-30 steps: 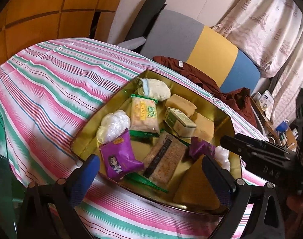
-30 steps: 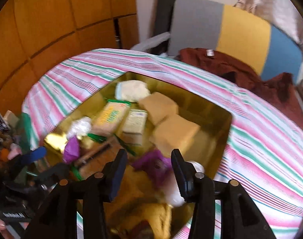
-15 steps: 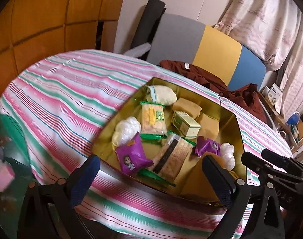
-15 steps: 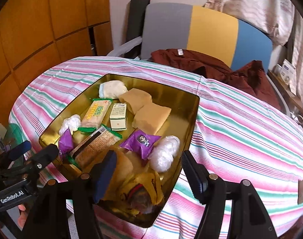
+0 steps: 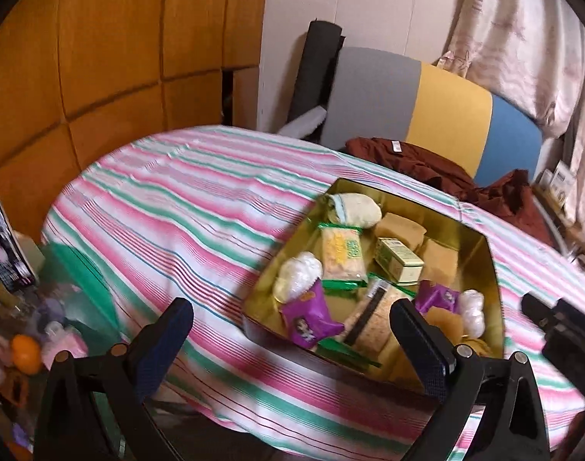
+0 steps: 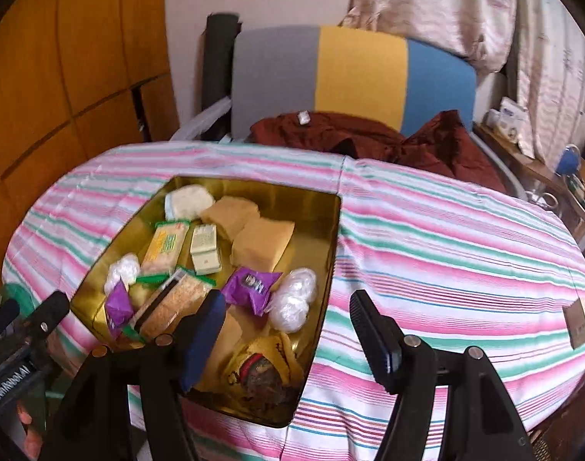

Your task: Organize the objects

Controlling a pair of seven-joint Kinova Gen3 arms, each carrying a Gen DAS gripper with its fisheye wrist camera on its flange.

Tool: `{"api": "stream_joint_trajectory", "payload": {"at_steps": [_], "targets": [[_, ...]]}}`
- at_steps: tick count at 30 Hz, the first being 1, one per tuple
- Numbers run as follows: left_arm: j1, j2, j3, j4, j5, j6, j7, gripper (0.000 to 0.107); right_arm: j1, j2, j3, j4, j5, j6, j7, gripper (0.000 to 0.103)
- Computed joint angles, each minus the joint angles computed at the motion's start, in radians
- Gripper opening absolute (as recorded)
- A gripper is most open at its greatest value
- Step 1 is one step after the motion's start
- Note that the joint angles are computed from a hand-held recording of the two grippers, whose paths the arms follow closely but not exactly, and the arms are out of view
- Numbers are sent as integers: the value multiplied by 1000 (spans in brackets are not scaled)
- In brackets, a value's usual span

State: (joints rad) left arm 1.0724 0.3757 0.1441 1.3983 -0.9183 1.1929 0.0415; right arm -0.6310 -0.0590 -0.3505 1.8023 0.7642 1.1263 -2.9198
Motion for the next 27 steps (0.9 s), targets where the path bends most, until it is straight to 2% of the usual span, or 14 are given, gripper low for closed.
{"api": "stream_joint_trajectory", "payload": {"at_steps": [4, 8, 14, 18, 27], "targets": [[-19, 2, 17, -27, 49, -4, -78, 103, -37, 13, -37, -1, 84, 99, -114, 68], [-29, 6, 16, -52, 101, -5, -139, 103, -64, 29, -27, -17, 86, 129, -86, 68], [8, 2, -4, -53, 73, 24, -107, 103, -65, 18, -7, -7, 39, 74, -85, 68], [8, 11, -5, -66, 76, 57, -101, 103, -81, 34, -24, -15, 46, 106, -116, 68], [-18, 4, 2, -51, 111, 23, -105, 103, -96, 38, -7, -11, 40, 103, -125, 68]]}}
